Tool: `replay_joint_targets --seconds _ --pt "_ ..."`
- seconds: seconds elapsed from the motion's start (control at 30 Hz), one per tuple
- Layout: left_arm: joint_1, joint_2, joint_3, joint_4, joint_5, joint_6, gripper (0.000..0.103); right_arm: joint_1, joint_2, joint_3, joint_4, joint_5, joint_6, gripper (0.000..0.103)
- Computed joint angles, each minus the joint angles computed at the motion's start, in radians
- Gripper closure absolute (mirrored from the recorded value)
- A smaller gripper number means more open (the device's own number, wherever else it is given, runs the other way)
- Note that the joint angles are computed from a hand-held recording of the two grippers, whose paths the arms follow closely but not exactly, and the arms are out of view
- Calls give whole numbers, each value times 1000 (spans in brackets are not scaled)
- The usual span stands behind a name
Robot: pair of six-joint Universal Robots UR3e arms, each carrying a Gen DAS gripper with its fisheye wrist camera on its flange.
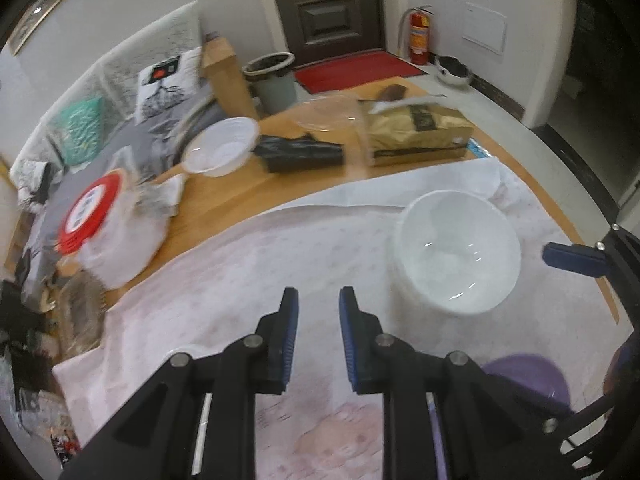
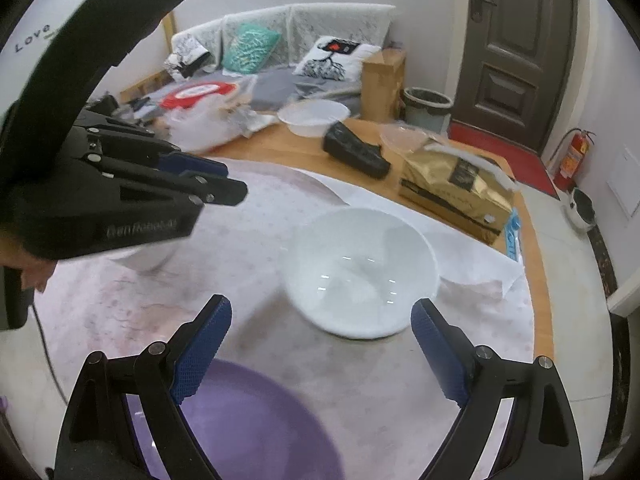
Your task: Organize plates and bowls
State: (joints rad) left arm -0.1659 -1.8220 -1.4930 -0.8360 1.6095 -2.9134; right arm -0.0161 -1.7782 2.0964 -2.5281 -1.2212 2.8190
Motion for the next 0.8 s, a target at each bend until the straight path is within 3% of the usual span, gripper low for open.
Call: replay_joint_targets --seconds 0.17,0.43,0.8 --pt "132 152 -158 5 -43 39 80 110 21 -41 -5 -10 57 14" --pt "361 298 -366 28 -121 155 80 332 226 -179 -76 -51 176 14" --pt "569 281 -510 96 -199 268 80 511 566 -432 -130 -109 272 14"
